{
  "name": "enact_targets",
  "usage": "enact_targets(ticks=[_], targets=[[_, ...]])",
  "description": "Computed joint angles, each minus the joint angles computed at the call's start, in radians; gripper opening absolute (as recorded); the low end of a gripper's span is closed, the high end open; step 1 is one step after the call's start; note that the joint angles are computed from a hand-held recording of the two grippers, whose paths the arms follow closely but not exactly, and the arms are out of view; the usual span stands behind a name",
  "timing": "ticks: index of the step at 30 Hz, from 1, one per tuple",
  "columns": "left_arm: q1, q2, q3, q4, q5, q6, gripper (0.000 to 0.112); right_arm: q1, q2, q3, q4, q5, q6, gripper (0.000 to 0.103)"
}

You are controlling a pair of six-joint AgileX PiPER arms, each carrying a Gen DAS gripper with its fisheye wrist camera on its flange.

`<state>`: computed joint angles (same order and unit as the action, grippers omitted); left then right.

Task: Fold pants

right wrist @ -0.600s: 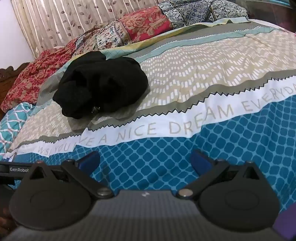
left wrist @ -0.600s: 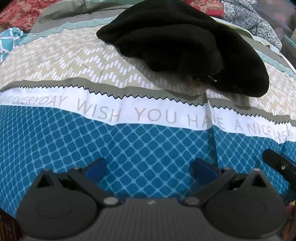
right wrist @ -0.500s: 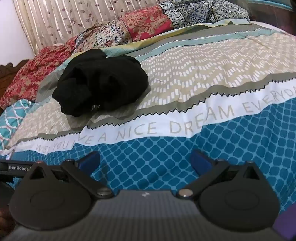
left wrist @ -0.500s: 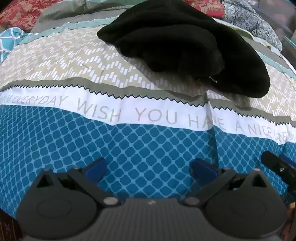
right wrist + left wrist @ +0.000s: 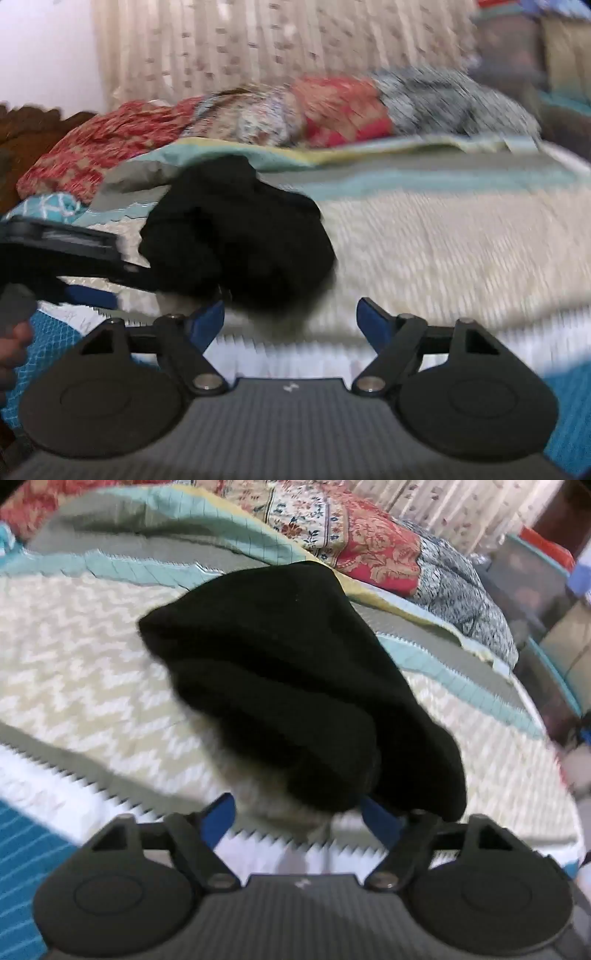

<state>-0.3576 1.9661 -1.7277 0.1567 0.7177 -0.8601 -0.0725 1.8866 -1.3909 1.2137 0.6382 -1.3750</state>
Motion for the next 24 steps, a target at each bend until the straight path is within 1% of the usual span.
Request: enact_targets(ticks=[1,2,3,4,5,6,7,8,9,10,12,13,14,16,18,19,20,21,22,24], targets=[[0.013,0.028,-0.025,-0.046,-0.014,0.036,0.048,0.022,0.043,-0.069,-0.057,0.001,0.050,0.082],[0.024,0.064,-0.060,-0.080,-0.008,0.071,0.031,0.038,0.084,-0.129,-0.109,0.004,0.095,0.082],[0.029,0.087,-0.086,-0.083,0.013,0.076,0.018,0.062,0.129,-0.194,-0.179,-0.006,0.159,0.082],[0.032,0.094,-0.087,-0.076,0.019,0.059,0.014,0.076,0.145,-0.223,-0.227,-0.009,0.201,0.081],[0.039,0.075,-0.052,-0.091,-0.007,0.060,0.013,0.083,0.165,-0.257,-0.259,0.001,0.239,0.069],[0.053,0.044,-0.003,-0.118,-0.044,0.077,0.012,0.087,0.193,-0.317,-0.321,0.033,0.316,0.051],[0.063,0.001,0.060,-0.120,-0.084,0.074,0.012,0.088,0.218,-0.368,-0.351,0.062,0.377,0.019],[0.070,-0.042,0.118,-0.098,-0.117,0.056,0.012,0.076,0.231,-0.408,-0.341,0.087,0.430,0.017],[0.074,-0.098,0.192,-0.046,-0.153,0.013,0.012,0.055,0.232,-0.433,-0.291,0.104,0.462,0.016],[0.083,-0.141,0.235,-0.010,-0.166,-0.014,0.012,0.031,0.233,-0.455,-0.244,0.127,0.487,0.015],[0.100,-0.250,0.343,0.082,-0.196,-0.093,0.012,-0.010,0.218,-0.494,-0.206,0.141,0.555,0.014],[0.104,-0.306,0.397,0.149,-0.201,-0.157,0.012,-0.021,0.196,-0.485,-0.193,0.126,0.561,0.013],[0.120,-0.354,0.433,0.191,-0.197,-0.190,0.012,-0.032,0.175,-0.477,-0.181,0.110,0.560,0.013],[0.131,-0.447,0.499,0.319,-0.171,-0.310,0.012,-0.056,0.130,-0.447,-0.152,0.069,0.538,0.012],[0.147,-0.521,0.542,0.402,-0.145,-0.397,0.012,-0.079,0.079,-0.398,-0.101,0.012,0.488,0.012],[0.152,-0.562,0.571,0.449,-0.135,-0.445,0.012,-0.079,0.078,-0.405,-0.096,-0.022,0.485,0.012],[0.155,-0.591,0.588,0.492,-0.119,-0.487,0.012,-0.089,0.065,-0.385,-0.060,-0.053,0.445,0.012],[0.163,-0.618,0.607,0.515,-0.111,-0.507,0.012,-0.098,0.041,-0.361,-0.030,-0.078,0.419,0.012],[0.171,-0.636,0.615,0.527,-0.101,-0.520,0.012,-0.102,0.047,-0.377,-0.027,-0.090,0.429,0.012],[0.190,-0.666,0.632,0.542,-0.099,-0.536,0.012,-0.113,0.049,-0.400,-0.023,-0.095,0.448,0.012]])
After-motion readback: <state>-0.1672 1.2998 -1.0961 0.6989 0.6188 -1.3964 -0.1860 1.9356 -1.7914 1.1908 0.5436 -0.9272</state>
